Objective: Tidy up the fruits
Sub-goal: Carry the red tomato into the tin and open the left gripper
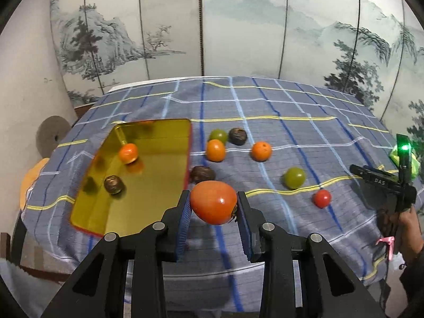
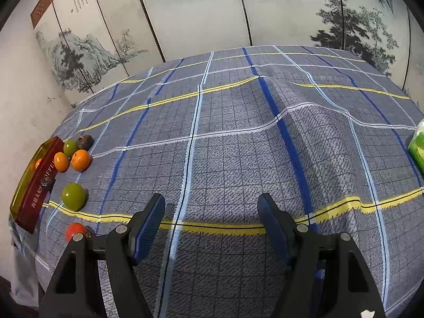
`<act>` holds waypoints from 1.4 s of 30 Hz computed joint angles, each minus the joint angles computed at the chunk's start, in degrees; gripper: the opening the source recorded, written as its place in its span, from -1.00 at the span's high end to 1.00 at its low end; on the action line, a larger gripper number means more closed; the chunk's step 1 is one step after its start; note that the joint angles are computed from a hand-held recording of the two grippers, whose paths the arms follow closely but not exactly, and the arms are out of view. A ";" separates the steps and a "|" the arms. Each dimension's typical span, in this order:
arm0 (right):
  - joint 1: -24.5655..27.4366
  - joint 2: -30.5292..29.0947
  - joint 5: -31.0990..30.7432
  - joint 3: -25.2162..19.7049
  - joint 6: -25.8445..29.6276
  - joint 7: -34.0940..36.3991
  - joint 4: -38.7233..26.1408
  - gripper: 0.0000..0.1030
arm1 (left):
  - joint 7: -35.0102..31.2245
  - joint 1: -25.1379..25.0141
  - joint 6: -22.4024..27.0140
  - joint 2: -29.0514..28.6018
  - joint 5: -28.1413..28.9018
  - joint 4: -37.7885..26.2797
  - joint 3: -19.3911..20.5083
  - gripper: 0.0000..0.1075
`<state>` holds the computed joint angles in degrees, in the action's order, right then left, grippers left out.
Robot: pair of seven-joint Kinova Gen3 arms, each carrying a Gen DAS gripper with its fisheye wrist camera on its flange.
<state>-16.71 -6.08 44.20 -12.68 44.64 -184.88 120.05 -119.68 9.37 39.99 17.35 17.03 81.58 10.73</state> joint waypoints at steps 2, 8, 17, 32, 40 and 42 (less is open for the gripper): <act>-0.06 0.18 -0.12 -0.03 0.47 0.28 -0.26 -0.36 | 0.55 -0.11 -0.01 0.53 -0.28 -0.31 -0.45 0.36; -0.51 0.66 -0.32 0.08 1.60 0.76 -0.88 -0.36 | 3.00 0.02 -0.16 2.17 -2.17 -1.25 -1.49 0.36; -0.89 0.82 -0.35 0.37 1.89 0.93 -1.08 -0.36 | 6.08 0.08 -0.63 4.46 -5.18 -2.56 -2.18 0.36; -1.02 0.94 -0.44 0.46 2.01 1.11 -1.28 -0.38 | 7.79 -0.56 -3.50 8.87 -8.55 -4.52 -2.69 0.36; -1.15 1.06 -0.44 0.48 2.29 1.24 -1.27 -0.38 | 9.27 -0.81 -2.44 11.28 -10.00 -6.66 -3.38 0.36; -1.19 1.02 -0.47 0.48 2.41 1.29 -1.22 -0.38 | 9.27 -1.00 -2.33 11.66 -10.12 -6.91 -3.30 0.36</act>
<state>-17.91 -5.06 43.73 -12.20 47.05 -183.59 118.83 -110.41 8.37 37.65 29.01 6.90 74.67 7.43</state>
